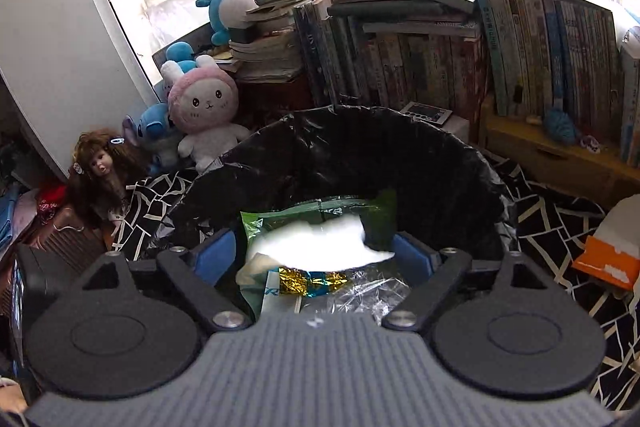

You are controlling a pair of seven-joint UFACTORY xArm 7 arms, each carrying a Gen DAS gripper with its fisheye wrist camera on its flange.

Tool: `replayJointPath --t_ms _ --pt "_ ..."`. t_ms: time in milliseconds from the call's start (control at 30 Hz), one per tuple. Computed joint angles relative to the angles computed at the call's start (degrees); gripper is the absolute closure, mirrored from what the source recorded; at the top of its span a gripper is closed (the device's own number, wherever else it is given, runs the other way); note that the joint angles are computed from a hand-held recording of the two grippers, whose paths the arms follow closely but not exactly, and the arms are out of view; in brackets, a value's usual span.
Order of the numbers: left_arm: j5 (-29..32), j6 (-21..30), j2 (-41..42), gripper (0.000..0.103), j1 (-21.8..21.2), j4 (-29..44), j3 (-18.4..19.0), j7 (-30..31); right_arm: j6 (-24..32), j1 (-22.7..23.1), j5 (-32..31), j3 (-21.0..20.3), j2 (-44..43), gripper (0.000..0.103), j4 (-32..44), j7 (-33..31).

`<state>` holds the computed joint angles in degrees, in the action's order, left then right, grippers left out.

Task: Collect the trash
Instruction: 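Carry the white tissue into the bin and open the right tool, then move the right tool down and grasp the gold candy wrapper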

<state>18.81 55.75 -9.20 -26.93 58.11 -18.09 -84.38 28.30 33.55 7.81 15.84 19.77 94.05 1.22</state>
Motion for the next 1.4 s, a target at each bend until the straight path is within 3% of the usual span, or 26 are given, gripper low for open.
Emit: replayJointPath --t_ms 233,467,633,833,1033,1167,1333,1400 --pt "-0.23 -0.08 -0.07 0.052 0.06 -0.06 0.12 0.59 -2.28 0.02 -0.99 -0.89 -1.71 0.008 -2.45 2.49" --pt "-0.31 -0.07 -0.03 0.051 0.10 -0.01 0.14 0.79 -7.89 -1.42 -3.35 -2.60 -7.62 0.008 -9.90 7.61" --pt "-0.37 -0.08 0.19 0.051 0.03 0.15 0.21 1.50 -10.83 -1.18 -16.08 -6.47 -12.25 0.007 -14.80 17.76" --pt "-0.71 0.20 0.53 0.051 0.04 0.56 0.39 2.02 -11.35 -4.69 -26.81 -7.66 -16.06 0.005 -20.21 30.39" --pt "-0.90 0.41 0.72 0.051 0.04 0.83 0.50 2.33 -9.15 -8.92 -30.85 -7.21 -17.20 0.005 -26.01 38.98" --pt "-1.06 0.71 0.89 0.051 0.01 1.06 0.59 2.73 -7.23 -9.98 -29.69 -6.60 -15.78 0.005 -29.12 38.71" --pt "-1.10 0.73 0.84 0.051 -0.01 1.01 0.63 2.72 -2.84 -10.10 -19.82 -4.75 -12.15 0.018 -30.44 27.73" --pt "-1.30 0.86 0.81 0.051 0.02 1.05 0.68 2.76 -1.22 -9.21 -19.38 -5.11 -10.28 0.020 -30.04 27.86"
